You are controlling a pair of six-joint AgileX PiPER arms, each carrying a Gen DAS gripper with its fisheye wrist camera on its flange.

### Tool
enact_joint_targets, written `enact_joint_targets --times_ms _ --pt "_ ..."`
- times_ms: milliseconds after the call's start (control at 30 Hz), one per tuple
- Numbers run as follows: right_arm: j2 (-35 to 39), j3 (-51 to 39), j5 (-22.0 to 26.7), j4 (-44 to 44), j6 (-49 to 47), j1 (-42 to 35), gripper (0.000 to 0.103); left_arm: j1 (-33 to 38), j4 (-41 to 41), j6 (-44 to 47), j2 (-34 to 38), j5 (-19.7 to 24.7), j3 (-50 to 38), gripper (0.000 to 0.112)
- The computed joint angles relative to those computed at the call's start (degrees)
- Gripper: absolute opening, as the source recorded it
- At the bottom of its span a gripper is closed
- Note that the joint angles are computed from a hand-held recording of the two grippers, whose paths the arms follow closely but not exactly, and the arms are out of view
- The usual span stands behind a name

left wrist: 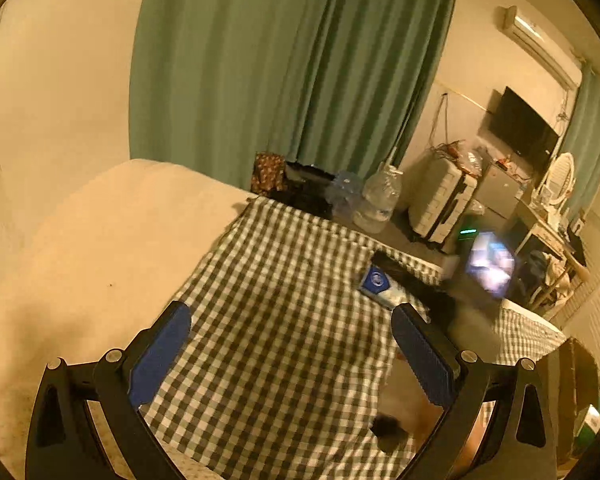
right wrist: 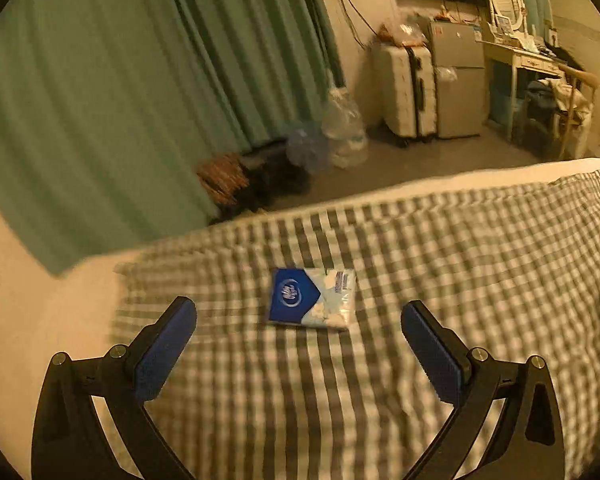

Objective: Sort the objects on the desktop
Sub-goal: 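Grasp the blue Vinda tissue pack with the right gripper, then carry the tissue pack over the cardboard box and open the right gripper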

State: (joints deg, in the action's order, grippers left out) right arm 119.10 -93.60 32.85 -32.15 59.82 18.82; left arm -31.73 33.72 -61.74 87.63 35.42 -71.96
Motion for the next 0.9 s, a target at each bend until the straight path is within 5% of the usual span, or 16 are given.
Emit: enact_joint_targets --times_ms 67,133,200,267,467,567,733,900 --pt "8.05 -8.69 4.0 2.38 -5.15 -0.01 0.103 1.46 -3.11 2.05 0.96 -1.87 0.13 0.103" --pt "14.43 -15.01 7.96 4.57 -12.25 -0.73 0.092 2.13 -4.18 2.38 1.63 -3.01 0.62 0.103" --pt "13.49 -12.17 6.08 0.42 -10.18 -0.73 0.074 1.96 -4.03 1.63 2.27 -3.43 1.06 0.103" --pt "10.54 -6.93 2.68 -1.0 -10.61 -0.8 0.072 0.96 -2.17 0.18 2.27 -3.27 1.35 0.103" --pt "-13.34 19.91 -9.31 2.17 -15.43 -4.18 0.072 -5.77 6.64 -3.3 0.95 -0.57 -0.07 0.1" --pt "-29.56 28.09 -8.33 12.71 -29.81 -7.7 0.072 -10.17 8.84 -3.45 -0.72 2.37 -1.58 0.091" --pt "-54.79 30.25 4.57 31.29 -52.96 -17.12 0.073 -20.19 14.51 -6.66 -4.62 12.35 -7.22 0.091" --pt "-68.56 22.77 22.12 53.2 -77.6 -42.24 0.073 -34.46 21.45 -11.93 -3.37 25.97 -19.07 0.091"
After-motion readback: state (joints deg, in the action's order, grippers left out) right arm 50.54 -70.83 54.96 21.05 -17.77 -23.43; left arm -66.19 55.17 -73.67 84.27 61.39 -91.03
